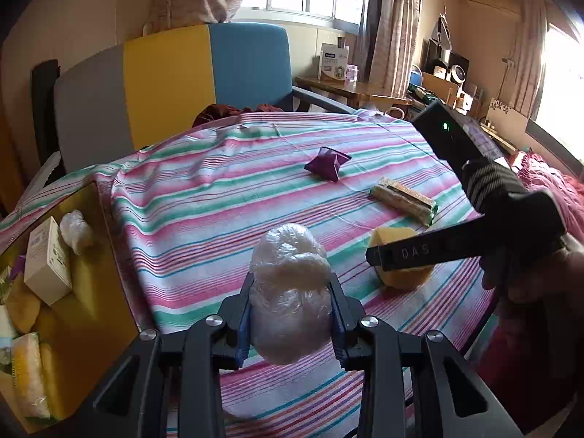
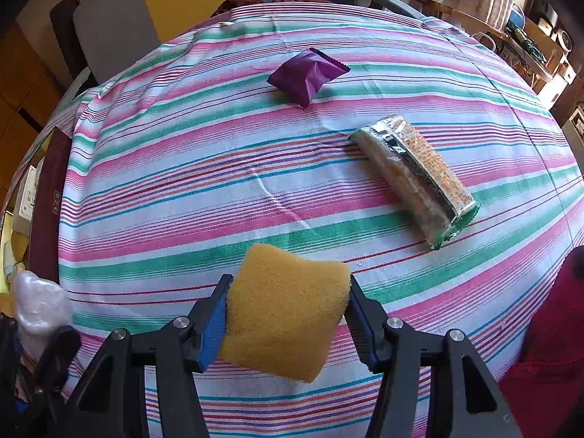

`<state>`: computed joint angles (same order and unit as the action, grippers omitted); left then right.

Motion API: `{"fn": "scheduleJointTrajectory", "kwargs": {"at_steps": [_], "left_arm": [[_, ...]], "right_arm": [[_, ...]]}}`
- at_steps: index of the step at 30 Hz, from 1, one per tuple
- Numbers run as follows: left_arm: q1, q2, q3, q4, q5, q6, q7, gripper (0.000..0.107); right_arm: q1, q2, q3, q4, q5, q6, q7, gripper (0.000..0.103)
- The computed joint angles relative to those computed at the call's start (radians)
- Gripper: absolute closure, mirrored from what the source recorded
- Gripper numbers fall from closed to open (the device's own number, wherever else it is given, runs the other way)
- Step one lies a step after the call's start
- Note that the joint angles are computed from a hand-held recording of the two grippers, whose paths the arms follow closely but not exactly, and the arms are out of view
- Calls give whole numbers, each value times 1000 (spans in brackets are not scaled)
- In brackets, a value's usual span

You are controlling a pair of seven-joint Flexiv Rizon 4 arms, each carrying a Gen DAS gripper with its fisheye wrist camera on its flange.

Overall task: Organize objects
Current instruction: 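Carry the plastic bundle into the tray and release with left gripper while right holds the sponge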

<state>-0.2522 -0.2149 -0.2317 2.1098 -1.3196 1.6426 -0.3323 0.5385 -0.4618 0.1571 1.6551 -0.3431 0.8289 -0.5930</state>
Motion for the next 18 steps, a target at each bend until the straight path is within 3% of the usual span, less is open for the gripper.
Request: {"fn": "scheduleJointTrajectory", "kwargs": {"at_steps": [14, 18], "left_arm": [[90, 80, 88, 50, 195, -9, -270, 71], [135, 81, 134, 67, 303, -24, -392, 71]], "right_arm": [[8, 5, -5, 8, -28, -14, -2, 44], [14, 4, -7, 5, -41, -27, -4, 44]]}}
